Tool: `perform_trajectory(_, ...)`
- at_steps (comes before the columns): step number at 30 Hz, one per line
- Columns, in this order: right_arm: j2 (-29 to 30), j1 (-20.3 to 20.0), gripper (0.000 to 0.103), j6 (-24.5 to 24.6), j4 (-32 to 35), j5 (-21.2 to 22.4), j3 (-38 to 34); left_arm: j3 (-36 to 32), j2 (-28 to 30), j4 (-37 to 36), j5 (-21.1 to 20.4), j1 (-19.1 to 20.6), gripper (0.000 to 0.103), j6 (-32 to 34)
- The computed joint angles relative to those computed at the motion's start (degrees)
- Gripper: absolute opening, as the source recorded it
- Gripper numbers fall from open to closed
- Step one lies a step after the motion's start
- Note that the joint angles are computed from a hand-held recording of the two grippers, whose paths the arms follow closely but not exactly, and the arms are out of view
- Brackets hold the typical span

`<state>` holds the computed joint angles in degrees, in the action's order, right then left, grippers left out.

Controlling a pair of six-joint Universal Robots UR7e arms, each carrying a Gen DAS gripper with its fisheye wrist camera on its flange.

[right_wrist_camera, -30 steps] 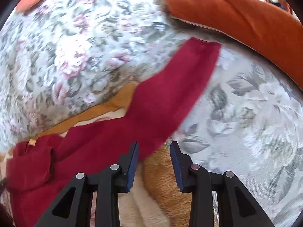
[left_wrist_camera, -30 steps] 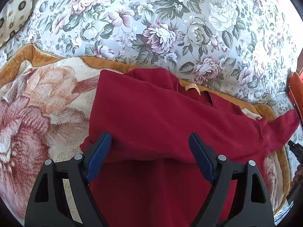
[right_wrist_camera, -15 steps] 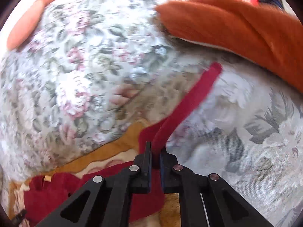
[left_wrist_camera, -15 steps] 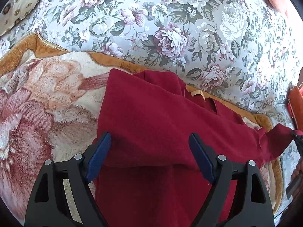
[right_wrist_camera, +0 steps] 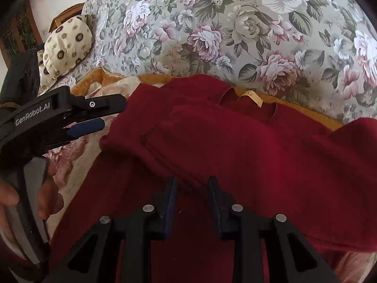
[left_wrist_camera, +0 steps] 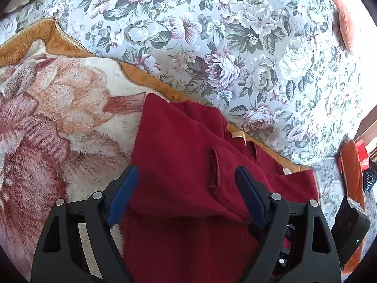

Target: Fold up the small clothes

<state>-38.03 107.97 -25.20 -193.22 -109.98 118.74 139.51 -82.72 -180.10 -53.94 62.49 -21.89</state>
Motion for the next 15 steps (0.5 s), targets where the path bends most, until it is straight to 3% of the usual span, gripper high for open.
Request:
perform_trajectory(9,-6.1,-1.4,0.029,2.2,-1.9,1.7,3.8,-2.0,2.5,0.8,-6.3,1.5,0.084,1.8)
perform_trajectory(15,-10.0,-4.6,0.029,3.9,-6.4,4.3,9.0,-6.1,6.9,7.1,-5.4,1.7,0.084,0.5)
